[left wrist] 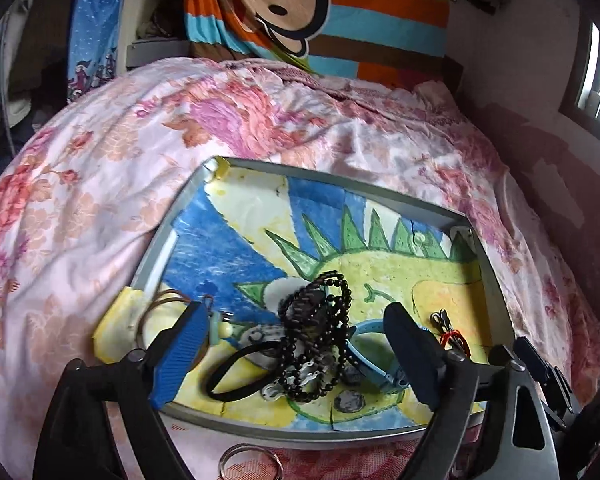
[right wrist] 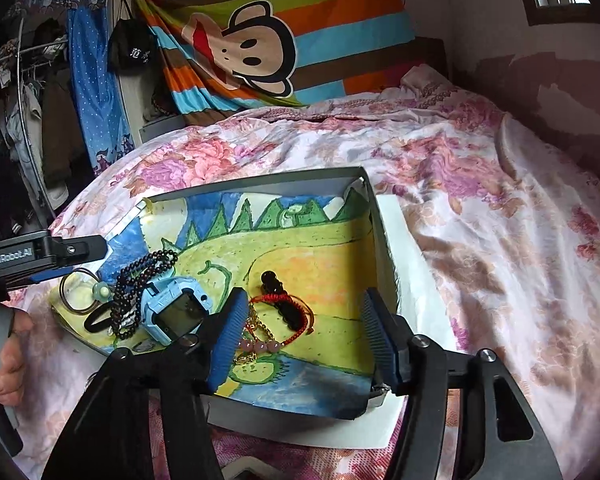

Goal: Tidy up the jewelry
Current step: 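Withdraw both open tools from the tray toward the silver ring and claw clip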

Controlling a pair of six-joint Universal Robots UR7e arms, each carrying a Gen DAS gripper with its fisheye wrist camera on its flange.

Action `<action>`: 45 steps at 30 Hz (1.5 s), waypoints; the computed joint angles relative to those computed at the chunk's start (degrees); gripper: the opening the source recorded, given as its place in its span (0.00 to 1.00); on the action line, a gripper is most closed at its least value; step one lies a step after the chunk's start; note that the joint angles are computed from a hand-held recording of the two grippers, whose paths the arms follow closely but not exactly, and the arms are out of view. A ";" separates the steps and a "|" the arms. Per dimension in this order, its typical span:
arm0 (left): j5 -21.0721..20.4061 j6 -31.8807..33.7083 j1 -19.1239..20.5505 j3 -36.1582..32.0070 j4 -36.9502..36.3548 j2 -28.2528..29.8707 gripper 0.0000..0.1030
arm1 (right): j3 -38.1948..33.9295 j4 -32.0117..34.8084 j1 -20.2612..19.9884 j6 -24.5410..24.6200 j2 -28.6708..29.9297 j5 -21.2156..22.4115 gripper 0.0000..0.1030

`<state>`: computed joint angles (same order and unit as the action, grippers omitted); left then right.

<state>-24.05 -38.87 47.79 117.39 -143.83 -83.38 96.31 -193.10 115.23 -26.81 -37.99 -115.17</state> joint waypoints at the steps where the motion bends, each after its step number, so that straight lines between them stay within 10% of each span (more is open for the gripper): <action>1: 0.80 -1.25 -0.56 0.38 1.05 -0.76 0.90 | 0.24 -0.51 0.26 -0.16 -0.22 -0.14 0.64; 16: 7.93 -19.45 -14.21 5.21 29.02 -16.74 0.98 | 6.99 -8.73 6.01 -2.09 -6.32 -1.75 0.99; 24: 10.71 -43.05 -24.00 6.04 59.27 -24.49 1.00 | 12.73 -12.92 10.12 -3.63 -10.93 -2.94 0.99; 37: 5.48 -78.07 -39.12 8.17 98.04 -30.48 1.00 | 26.71 -22.82 13.00 -3.94 -18.23 -3.70 0.99; 45: -0.36 -84.48 -45.16 10.57 107.38 -31.38 1.00 | 32.26 -24.88 13.71 -2.97 -20.44 -5.61 0.99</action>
